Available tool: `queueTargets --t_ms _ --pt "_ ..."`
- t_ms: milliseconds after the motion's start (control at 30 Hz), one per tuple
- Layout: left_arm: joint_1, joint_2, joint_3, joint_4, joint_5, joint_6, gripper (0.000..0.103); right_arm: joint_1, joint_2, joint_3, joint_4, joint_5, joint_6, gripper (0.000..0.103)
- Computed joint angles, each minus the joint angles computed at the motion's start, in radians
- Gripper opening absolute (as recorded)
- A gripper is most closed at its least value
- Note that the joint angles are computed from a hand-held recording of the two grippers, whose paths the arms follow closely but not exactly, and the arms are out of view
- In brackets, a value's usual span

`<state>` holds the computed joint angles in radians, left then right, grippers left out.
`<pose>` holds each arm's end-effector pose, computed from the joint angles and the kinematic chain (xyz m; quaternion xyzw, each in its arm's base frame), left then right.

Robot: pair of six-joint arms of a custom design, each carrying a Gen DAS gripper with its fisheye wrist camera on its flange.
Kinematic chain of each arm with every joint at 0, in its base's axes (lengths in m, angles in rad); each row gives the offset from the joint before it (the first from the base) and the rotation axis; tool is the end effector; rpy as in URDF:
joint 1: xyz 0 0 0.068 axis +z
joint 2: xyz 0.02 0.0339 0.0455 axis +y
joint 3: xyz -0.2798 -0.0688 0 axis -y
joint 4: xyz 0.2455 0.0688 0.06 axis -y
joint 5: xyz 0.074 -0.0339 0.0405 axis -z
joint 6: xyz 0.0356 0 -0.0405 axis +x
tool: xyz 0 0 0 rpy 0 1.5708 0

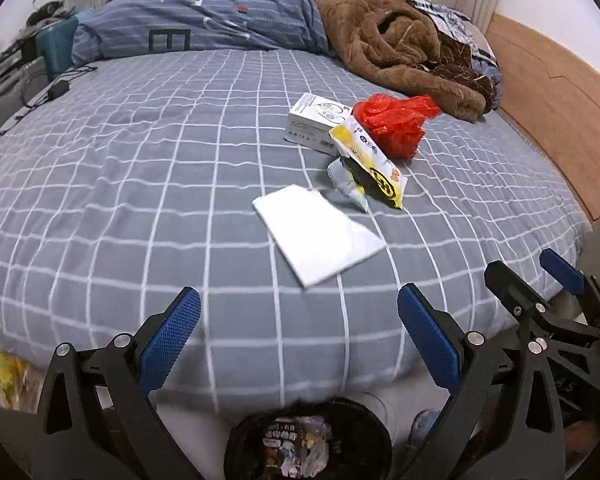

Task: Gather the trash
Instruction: 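Raise both tools from the bin back toward the bed, then grasp the white tissue with the left tool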

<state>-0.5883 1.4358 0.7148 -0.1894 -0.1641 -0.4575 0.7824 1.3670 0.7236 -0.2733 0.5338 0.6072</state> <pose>0.2306 -0.1468 0.1876 0.0351 0.9425 -0.0942 0.3187 0.1968 0.1701 0.2052 0.0045 0.9174 0.0065 0.3979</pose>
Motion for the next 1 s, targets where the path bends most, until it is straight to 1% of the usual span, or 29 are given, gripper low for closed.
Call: queueTargets --t_ms 33,200,367,433,467,500,600,667,733,767,800,833,933,967,1000 --pt "0.01 0.033 0.019 0.01 0.009 0.008 0.097 -0.031 0.009 -0.005 0.027 -0.033 -0.019 0.095" --pt "0.036 0.176 0.093 0.057 0.013 0.037 0.097 -0.157 0.061 -0.02 0.112 -0.121 -0.097 0.095" --pt "0.049 0.308 0.186 0.086 0.007 0.052 0.097 -0.264 0.109 0.006 0.15 -0.178 -0.184 0.095" --pt "0.053 0.346 0.214 0.094 0.017 0.059 0.096 -0.297 0.134 0.035 0.164 -0.198 -0.223 0.095" --pt "0.054 0.36 0.224 0.094 0.022 0.064 0.094 -0.316 0.151 0.056 0.174 -0.212 -0.246 0.095" --pt "0.052 0.379 0.237 0.09 0.015 0.066 0.091 -0.331 0.172 0.083 0.179 -0.222 -0.269 0.095" --pt "0.029 0.424 0.259 0.085 -0.033 0.077 0.09 -0.362 0.235 0.166 0.181 -0.248 -0.309 0.095" --pt "0.026 0.439 0.27 0.083 -0.038 0.091 0.086 -0.378 0.296 0.245 0.171 -0.277 -0.322 0.095" --pt "0.034 0.444 0.268 0.093 -0.023 0.09 0.081 -0.382 0.354 0.317 0.157 -0.299 -0.324 0.095" --pt "0.037 0.446 0.27 0.094 -0.021 0.092 0.077 -0.382 0.38 0.349 0.152 -0.305 -0.329 0.095" --pt "0.039 0.448 0.272 0.096 -0.021 0.094 0.069 -0.38 0.405 0.379 0.149 -0.301 -0.33 0.095" --pt "0.041 0.447 0.273 0.098 -0.021 0.094 0.064 -0.38 0.422 0.401 0.144 -0.303 -0.331 0.095" --pt "0.05 0.438 0.271 0.1 -0.014 0.097 0.041 -0.383 0.478 0.481 0.111 -0.314 -0.329 0.095" --pt "0.056 0.436 0.272 0.1 -0.011 0.103 0.037 -0.383 0.494 0.507 0.098 -0.31 -0.325 0.095" --pt "0.06 0.434 0.275 0.096 -0.01 0.107 0.028 -0.384 0.511 0.532 0.084 -0.31 -0.321 0.095"
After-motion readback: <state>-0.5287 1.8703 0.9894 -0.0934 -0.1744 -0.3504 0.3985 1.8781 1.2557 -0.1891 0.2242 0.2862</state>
